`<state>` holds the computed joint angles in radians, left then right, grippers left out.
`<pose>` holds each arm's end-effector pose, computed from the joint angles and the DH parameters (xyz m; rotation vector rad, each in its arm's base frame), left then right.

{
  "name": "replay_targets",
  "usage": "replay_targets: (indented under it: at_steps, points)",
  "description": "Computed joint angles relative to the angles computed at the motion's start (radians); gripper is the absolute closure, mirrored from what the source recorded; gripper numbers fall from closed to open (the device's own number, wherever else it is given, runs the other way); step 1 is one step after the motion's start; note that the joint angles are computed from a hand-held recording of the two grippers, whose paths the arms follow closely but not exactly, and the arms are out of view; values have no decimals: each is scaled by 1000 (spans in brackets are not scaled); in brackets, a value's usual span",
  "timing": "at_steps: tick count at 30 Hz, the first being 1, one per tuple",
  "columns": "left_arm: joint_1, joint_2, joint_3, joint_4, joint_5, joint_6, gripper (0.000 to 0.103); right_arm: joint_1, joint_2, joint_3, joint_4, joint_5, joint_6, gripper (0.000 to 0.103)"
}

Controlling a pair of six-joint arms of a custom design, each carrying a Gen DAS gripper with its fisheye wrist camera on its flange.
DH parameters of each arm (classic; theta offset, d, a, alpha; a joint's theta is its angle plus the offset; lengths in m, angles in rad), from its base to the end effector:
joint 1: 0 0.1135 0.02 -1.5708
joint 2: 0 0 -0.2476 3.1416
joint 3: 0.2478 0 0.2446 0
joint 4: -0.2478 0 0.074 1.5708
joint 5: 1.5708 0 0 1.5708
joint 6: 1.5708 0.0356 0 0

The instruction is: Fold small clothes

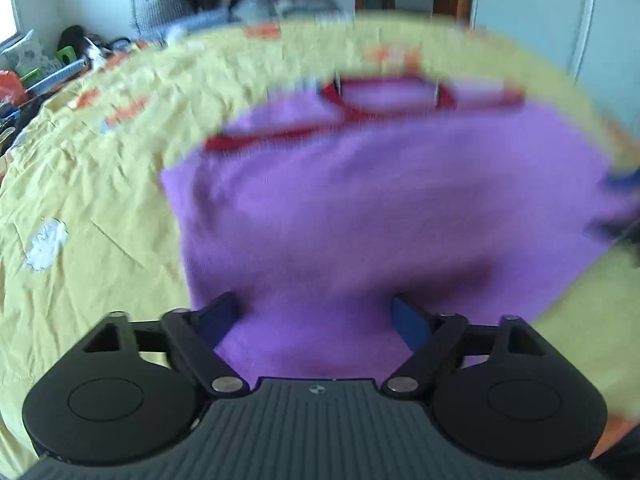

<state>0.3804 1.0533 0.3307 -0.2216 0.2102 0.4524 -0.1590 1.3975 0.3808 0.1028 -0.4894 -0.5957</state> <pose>0.1688 0.0595 0.1287 0.1744 2.4811 0.0859 0.2174 -0.0179 0.1038 -0.7043 2.2510 0.2504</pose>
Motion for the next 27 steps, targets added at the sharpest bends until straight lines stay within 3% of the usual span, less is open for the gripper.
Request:
replay_targets:
  at_steps: [3,6,7,8,10,12,14,15,17,19,20,22,23,24,27]
  points:
    - [64,21,-25,59,23,67,0,-89,-22,60,-215,-50,-164,0]
    - [166,24,2,-24,78,150,2,-140,-55,114,-373,-77,-224,0]
    - [191,3,30,-91,83,163,7,-161,-63,128,-383,-112,-170,0]
    - [211,-29,51,-143,106,147,19,-194,-95,123,-382,-156,-102,0]
    - [276,-105,99,-256,241,83,15,-175,-117,97,-257,-171,115,0]
    - [224,-151,108,-238,311,-73,4,-52,-128,49,-90,-58,308,0]
    - [30,-196,65,-101,200,-283,4,65,-88,39,4,28,397,0]
    - [-92,-190,37,-18,95,-375,4,99,-52,40,37,31,401,0]
    - [-300,-83,6,132,-115,-491,7,195,1,62,4,163,384,0]
    - [-411,65,-6,247,-227,-544,9,217,-26,-41,114,224,324,0]
    - [-444,134,-11,287,-274,-561,10,186,-50,-82,141,195,316,0]
    - [-518,152,-98,414,-387,-540,3,151,-120,-118,89,190,289,0]
    - [-526,140,-134,453,-412,-526,0,141,-156,-124,47,191,283,0]
    - [-485,111,-148,432,-367,-554,0,134,-185,-128,13,193,274,0]
    - [-399,63,-136,350,-277,-487,0,138,-204,-62,-130,203,253,0]
